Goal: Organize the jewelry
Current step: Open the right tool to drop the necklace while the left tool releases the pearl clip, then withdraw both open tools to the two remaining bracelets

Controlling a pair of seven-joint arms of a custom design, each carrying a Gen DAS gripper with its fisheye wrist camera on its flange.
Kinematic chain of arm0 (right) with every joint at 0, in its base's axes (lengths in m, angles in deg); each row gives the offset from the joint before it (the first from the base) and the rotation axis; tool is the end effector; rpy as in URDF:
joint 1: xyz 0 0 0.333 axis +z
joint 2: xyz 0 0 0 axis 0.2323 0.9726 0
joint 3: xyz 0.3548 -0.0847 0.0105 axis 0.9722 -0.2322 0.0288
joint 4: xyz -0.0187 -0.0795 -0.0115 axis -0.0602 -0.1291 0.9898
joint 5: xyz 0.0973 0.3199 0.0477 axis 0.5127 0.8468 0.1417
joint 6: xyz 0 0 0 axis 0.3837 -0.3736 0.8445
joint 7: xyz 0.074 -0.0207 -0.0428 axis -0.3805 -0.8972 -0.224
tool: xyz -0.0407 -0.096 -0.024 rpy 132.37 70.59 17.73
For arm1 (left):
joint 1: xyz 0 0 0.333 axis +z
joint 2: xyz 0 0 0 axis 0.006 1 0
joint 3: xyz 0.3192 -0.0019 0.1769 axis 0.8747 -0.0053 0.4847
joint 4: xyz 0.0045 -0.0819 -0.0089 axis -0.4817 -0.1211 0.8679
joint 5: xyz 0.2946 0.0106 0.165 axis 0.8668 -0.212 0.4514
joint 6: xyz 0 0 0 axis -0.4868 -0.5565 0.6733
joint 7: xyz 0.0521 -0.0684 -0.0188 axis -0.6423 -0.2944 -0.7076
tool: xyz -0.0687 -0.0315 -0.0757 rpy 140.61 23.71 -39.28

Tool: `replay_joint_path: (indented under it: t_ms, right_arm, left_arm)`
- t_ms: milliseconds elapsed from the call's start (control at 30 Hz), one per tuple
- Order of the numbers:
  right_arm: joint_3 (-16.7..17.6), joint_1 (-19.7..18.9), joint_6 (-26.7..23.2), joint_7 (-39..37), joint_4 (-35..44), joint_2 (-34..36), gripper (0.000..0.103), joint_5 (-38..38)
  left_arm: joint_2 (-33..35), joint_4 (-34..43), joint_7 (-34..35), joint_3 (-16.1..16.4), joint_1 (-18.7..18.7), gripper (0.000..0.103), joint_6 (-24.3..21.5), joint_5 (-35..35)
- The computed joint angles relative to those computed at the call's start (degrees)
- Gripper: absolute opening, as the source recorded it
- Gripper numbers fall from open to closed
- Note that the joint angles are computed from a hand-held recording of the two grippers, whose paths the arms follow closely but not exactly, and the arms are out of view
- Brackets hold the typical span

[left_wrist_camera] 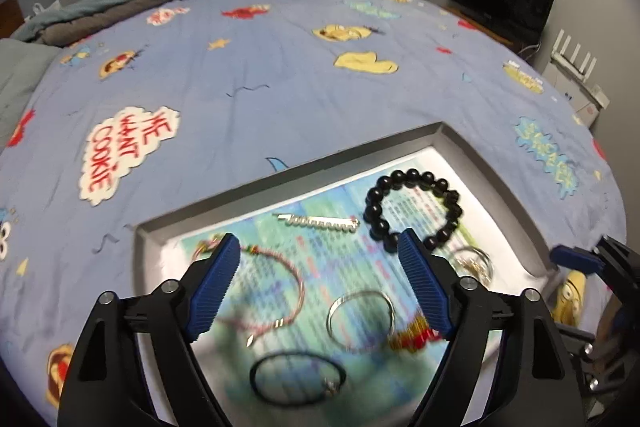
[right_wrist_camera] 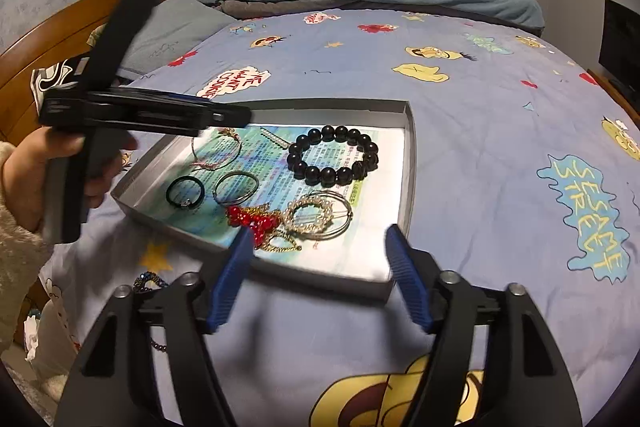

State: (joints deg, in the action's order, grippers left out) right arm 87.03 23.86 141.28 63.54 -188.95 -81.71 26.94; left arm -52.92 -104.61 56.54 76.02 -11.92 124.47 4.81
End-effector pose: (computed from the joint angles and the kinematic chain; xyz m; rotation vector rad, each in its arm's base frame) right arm 0.5495 0.1287 0.5103 -2.1528 0.9522 -0.2570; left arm 0.5399 -0.2093 0.5226 -1.9233 1.7736 -0.7213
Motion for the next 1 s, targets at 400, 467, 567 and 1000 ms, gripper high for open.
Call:
replay_joint_path:
  t_ms: [400, 467, 567, 1000]
  right_arm:
    - [-1.3, 0.3, -0.2, -1.8, -3.5, -3.5, 0.098, 2.7]
    - [-1.5, 0.4, 0.0, -2.1, -4.2, -3.9, 0.098, 2.9]
    - [-1.7, 0.8, 1.0, -2.7, -5.5, -4.7, 0.098, 3.4]
    - [-2.1, 2.0, 2.4, -4.4, -9.9, -6.0, 0.098, 3.8]
  left_arm:
    - [-13.8, -13.4, -22.1, -4.8, 3.3, 0.096, -0.1, 18.4]
    - [-16.0, -16.0, -24.3, -6.1, 4.4, 0.096, 0.0, 19.3]
    - [-18.8, -18.8, -27.3, -8.4, 5.8, 0.096, -1.6, 21.5]
    - [-23.6, -27.2, -39.5, -14.2, 7.7, 0.096, 0.4, 29.3]
